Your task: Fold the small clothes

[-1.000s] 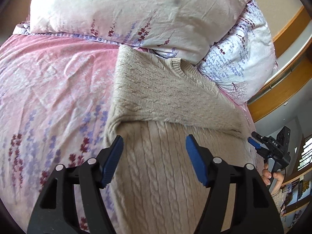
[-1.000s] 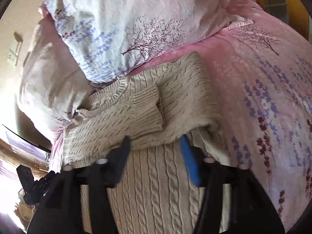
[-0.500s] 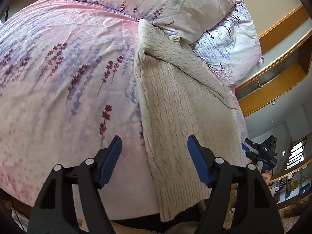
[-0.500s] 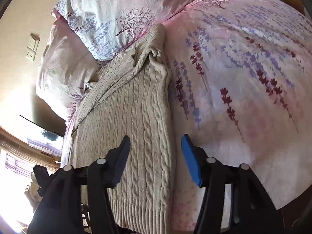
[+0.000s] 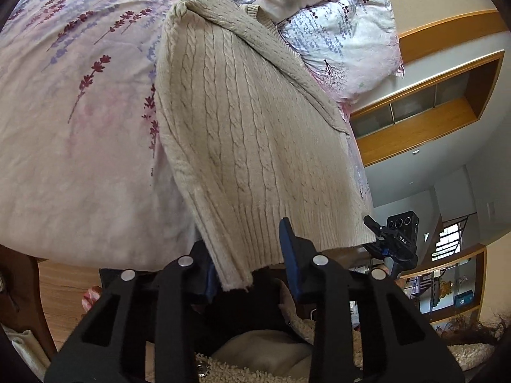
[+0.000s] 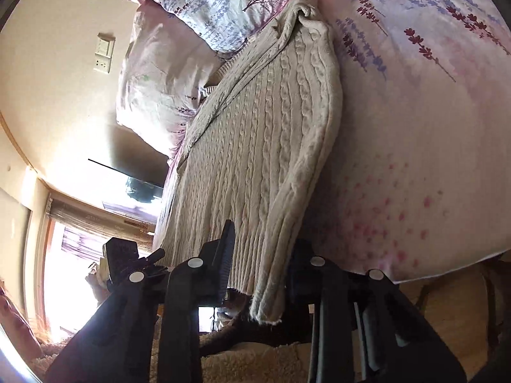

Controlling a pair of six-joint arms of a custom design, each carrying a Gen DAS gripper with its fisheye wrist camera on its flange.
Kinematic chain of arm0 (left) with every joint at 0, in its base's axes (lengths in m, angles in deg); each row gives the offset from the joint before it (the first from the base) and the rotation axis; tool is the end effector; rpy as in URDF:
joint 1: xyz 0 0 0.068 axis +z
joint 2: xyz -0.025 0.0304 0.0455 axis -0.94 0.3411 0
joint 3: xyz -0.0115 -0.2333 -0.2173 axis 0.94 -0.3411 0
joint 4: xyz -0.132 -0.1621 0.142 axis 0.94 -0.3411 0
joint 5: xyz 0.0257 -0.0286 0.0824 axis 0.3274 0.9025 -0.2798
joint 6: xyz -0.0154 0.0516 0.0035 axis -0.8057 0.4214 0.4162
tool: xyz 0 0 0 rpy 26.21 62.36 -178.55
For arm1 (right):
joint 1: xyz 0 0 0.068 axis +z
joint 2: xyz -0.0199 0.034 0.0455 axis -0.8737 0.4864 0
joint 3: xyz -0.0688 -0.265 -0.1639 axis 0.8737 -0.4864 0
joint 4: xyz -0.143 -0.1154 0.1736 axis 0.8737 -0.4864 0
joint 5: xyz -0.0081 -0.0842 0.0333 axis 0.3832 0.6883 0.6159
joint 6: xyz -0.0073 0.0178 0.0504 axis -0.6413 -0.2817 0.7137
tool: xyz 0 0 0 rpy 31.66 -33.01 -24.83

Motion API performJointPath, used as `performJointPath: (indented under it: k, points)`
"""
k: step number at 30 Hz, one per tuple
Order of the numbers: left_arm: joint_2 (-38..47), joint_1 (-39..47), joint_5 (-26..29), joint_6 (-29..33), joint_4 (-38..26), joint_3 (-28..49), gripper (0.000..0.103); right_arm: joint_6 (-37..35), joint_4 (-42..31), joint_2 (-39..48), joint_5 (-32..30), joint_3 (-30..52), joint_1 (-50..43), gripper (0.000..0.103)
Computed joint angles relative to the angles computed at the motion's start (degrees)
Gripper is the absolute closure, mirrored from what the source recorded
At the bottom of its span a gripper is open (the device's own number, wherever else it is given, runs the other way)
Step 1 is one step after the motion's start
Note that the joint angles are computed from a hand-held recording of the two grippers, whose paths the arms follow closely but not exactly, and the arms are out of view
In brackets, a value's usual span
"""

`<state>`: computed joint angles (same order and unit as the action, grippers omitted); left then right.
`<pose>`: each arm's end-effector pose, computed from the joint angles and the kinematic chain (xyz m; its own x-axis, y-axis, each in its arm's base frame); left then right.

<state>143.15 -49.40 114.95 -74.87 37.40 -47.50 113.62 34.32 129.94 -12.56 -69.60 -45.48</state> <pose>0.2471 0.0637 0.1502 -0.9218 -0.2270 -0.3143 0.0731 0.6945 -0.7158 0.2337 0.0870 0.1395 -0.8936 0.3473 -0.2843 -0.0486 0.5548 0.8306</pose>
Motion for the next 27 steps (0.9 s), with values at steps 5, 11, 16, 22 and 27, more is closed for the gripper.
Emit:
performJointPath:
  k: [5, 11, 16, 22, 27]
  points:
    - [0.39, -0.44, -0.93, -2.4, 0.99, 0.69, 0.093, 0.22, 2.56, -0.76, 2.5, -1.17, 1.01, 0.092]
    - [-2.54, 0.78, -1.45, -4.58, 4.26, 0.95, 0.097, -2.51, 0.23, -8.18, 12.89, -0.59, 4.39, 0.095]
    - [-5.82, 2.01, -2.27, -6.74, 6.9, 3.33, 0.098, -6.62, -3.54, -13.71, 21.4, 1.64, 5.88, 0.095]
    - [-7.27, 1.47, -4.88, -9.79, 10.65, 6.75, 0.098, -11.98, -5.44, -15.42, 29.8, 5.33, 7.96, 0.095]
    - [-6.69, -0.54, -8.57, -12.6, 13.35, 10.8, 0.098, -16.06, -8.44, -14.68, 35.27, 10.21, 8.71, 0.095]
